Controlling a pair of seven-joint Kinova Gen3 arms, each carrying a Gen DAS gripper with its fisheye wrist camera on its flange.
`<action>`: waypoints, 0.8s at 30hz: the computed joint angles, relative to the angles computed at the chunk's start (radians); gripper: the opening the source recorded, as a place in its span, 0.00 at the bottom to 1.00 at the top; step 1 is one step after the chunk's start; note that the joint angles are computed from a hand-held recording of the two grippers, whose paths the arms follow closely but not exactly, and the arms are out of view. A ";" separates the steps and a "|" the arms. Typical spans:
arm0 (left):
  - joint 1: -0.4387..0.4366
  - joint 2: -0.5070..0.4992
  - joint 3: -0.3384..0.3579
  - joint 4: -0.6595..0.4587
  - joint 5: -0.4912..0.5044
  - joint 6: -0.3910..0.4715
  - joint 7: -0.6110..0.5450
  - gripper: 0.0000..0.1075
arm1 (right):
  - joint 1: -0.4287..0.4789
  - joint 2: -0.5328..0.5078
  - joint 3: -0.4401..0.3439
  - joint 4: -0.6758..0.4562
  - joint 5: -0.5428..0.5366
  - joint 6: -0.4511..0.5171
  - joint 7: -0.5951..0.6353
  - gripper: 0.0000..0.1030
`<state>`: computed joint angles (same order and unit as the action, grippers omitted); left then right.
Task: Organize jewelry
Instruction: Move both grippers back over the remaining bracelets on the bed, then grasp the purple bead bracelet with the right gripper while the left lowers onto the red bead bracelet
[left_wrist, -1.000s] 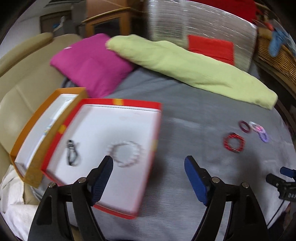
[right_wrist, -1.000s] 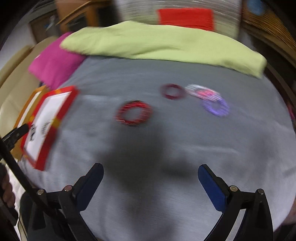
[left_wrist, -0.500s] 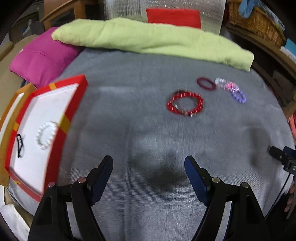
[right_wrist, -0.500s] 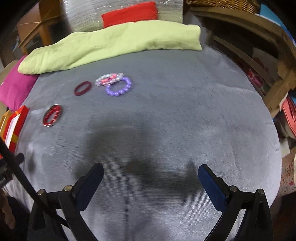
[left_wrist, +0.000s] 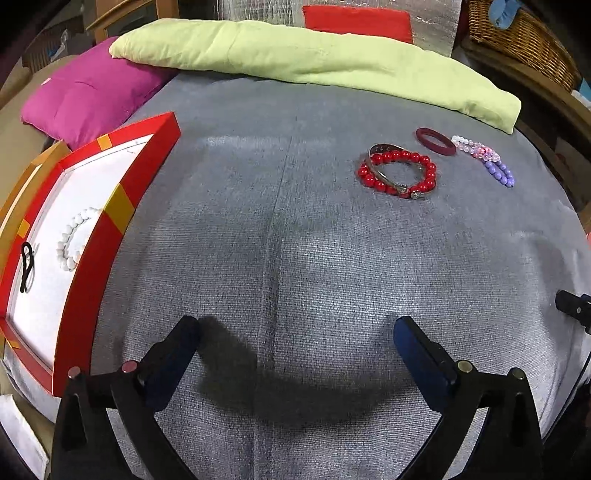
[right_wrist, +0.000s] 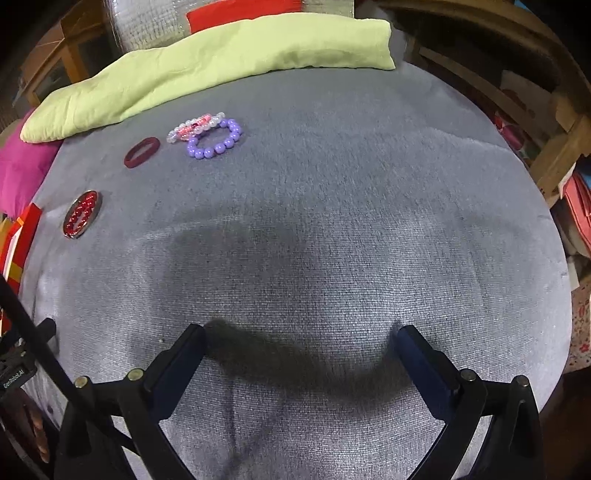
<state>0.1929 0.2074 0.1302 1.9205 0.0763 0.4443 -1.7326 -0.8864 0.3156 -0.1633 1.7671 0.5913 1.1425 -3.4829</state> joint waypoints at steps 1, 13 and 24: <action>-0.005 -0.003 0.003 0.007 0.007 -0.008 -0.009 0.96 | -0.010 0.000 0.003 0.000 -0.001 0.012 0.000 1.00; 0.010 -0.033 -0.007 0.060 -0.005 -0.058 0.019 0.96 | 0.071 -0.118 -0.021 0.042 0.050 -0.091 -0.044 0.70; -0.004 -0.016 0.002 0.031 0.004 -0.039 0.008 0.96 | 0.260 0.012 0.077 -0.155 -0.066 -0.194 0.223 0.50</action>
<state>0.1887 0.1911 0.1324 1.9512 0.0801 0.4051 -1.7247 -0.6260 0.3279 -0.0866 1.6118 0.5250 0.9488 -3.2604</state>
